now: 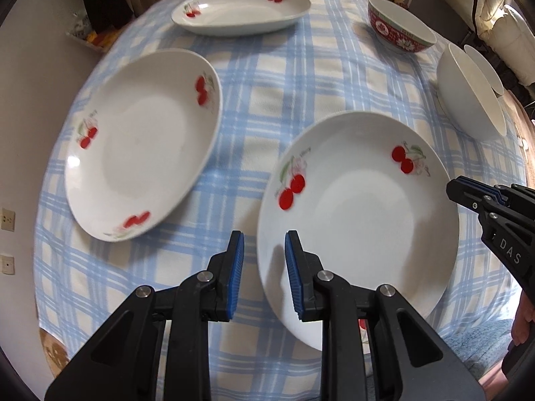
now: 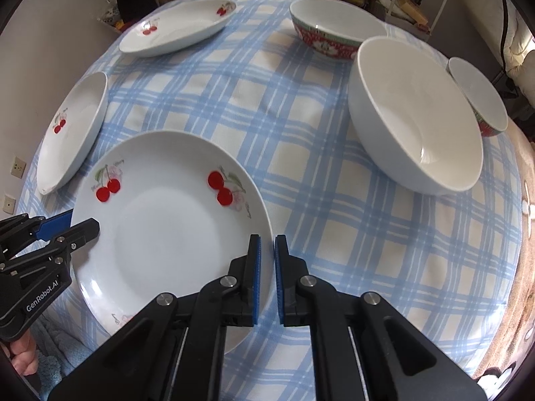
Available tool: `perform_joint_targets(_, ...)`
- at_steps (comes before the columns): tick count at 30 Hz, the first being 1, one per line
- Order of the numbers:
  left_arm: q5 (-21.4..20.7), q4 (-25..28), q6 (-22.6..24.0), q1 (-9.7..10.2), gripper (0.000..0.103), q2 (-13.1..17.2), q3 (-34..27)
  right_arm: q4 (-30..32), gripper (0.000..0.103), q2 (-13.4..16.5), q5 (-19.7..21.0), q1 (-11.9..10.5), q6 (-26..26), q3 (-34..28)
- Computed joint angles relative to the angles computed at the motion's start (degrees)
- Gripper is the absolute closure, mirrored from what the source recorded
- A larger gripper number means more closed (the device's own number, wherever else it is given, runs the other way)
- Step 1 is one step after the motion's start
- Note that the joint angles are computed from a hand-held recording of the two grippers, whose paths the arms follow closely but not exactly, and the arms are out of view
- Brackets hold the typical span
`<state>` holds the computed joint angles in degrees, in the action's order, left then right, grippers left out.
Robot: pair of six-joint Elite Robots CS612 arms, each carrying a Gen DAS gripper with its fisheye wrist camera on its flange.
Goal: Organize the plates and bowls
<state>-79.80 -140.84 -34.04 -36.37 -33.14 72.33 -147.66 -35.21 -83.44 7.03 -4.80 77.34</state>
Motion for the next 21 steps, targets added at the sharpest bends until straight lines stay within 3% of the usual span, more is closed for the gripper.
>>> perform_joint_targets(7,4.2,-1.6,0.5,-0.26,0.078,-2.0,2.0,-3.9,0.093,-0.6,-2.0,0.4,-0.2,0.9)
perform_joint_targets(9,4.7,-1.9,0.7,0.11,0.078,-2.3,1.8,-5.1,0.087,-0.5,-2.5,0.5,-0.3,0.8)
perform_joint_targets(11,6.3,-1.7,1.5,0.41,0.077,-2.3,1.2,-6.6,0.068,-0.6,-2.8,0.6,-0.6,0.9)
perform_joint_targets(16,8.4,-1.9,1.5,1.07,0.073,-2.5,0.5,-10.2,0.050,-0.4,-3.6,1.1,-0.9,0.4)
perform_joint_targets(18,8.9,-1.9,1.1,1.44,0.067,-2.6,0.2,-12.1,0.038,-0.3,-3.8,1.3,-1.1,0.4)
perform_joint_targets(20,9.7,-1.3,-0.2,1.75,0.046,-2.7,0.0,-14.9,0.030,-0.1,-4.4,1.6,-1.4,0.3)
perform_joint_targets(21,10.8,-1.3,-0.7,1.84,0.045,-2.8,-0.1,-16.0,0.027,-0.1,-4.5,1.8,-1.5,0.2)
